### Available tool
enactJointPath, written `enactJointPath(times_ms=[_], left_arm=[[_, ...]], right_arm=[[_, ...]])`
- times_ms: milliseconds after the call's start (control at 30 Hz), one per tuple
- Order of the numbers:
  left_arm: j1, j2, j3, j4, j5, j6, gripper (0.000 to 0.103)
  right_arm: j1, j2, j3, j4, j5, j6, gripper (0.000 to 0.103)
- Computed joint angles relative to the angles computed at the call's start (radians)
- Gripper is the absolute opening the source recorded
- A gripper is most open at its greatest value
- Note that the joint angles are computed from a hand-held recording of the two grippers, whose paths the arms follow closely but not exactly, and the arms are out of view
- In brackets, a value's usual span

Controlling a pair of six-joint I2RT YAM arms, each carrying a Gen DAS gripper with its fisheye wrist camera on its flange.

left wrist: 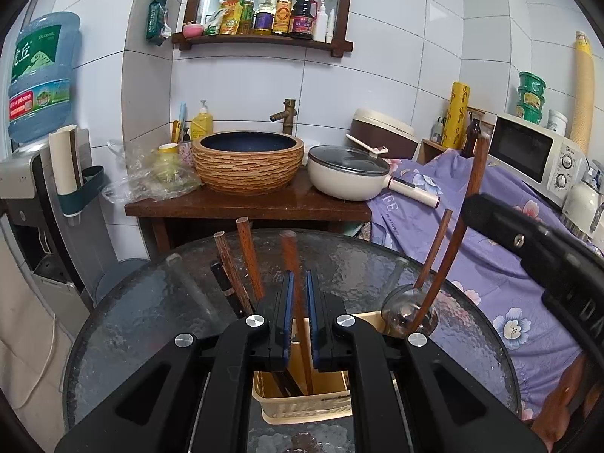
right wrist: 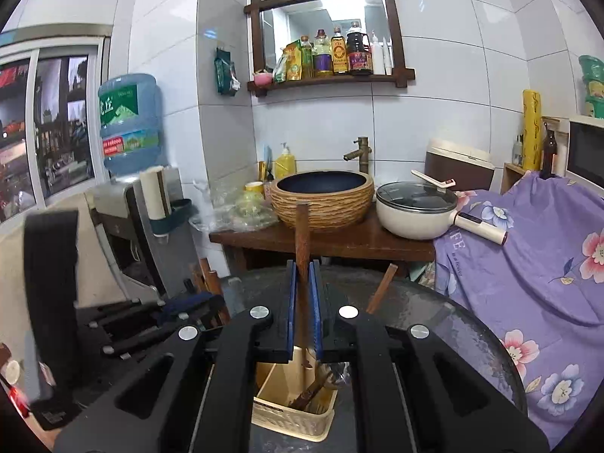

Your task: Organize utensils

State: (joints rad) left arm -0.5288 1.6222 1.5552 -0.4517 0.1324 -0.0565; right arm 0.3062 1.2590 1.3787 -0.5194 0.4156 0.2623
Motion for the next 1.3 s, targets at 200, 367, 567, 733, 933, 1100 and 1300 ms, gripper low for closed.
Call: enactJointPath(times_ms=[200, 367, 567, 733, 933, 1100, 1300], left_arm=[[0.001, -0.004, -0.013, 0.004, 0.007, -0.002, 0.007], [0.004, -0.018, -0.025, -0.002, 0.013, 0.009, 0.012], [0.017, -0.103, -0.119, 0.055, 0.023, 0.026, 0.039], [0.03, -0.232, -0.26, 0.131, 0.054, 0.026, 0.066], [0.068, -0.473, -0.512, 0.232, 0.087, 0.011, 0.093], [0.102, -0.722, -0.746, 0.277, 0.04, 0.038, 0.096], [0.307, -1.016, -0.94, 0.162, 0.209, 0.03, 0.096]], right_arm=[[0.012, 0.016, -0.011, -0.027, 0.009, 0.008, 0.008], [-0.005, 0.017, -0.055, -0.025, -0.022, 0.038, 0.008], [-0.017, -0.037, -0.142, 0.005, -0.052, 0.068, 0.008], [0.01, -0.148, -0.261, 0.035, -0.037, 0.108, 0.053], [0.152, -0.317, -0.397, 0.014, 0.127, 0.188, 0.076], [0.505, -0.434, -0.486, -0.106, 0.484, 0.334, 0.097], [1.042, -0.165, -0.35, -0.88, 0.859, 1.285, 0.097]])
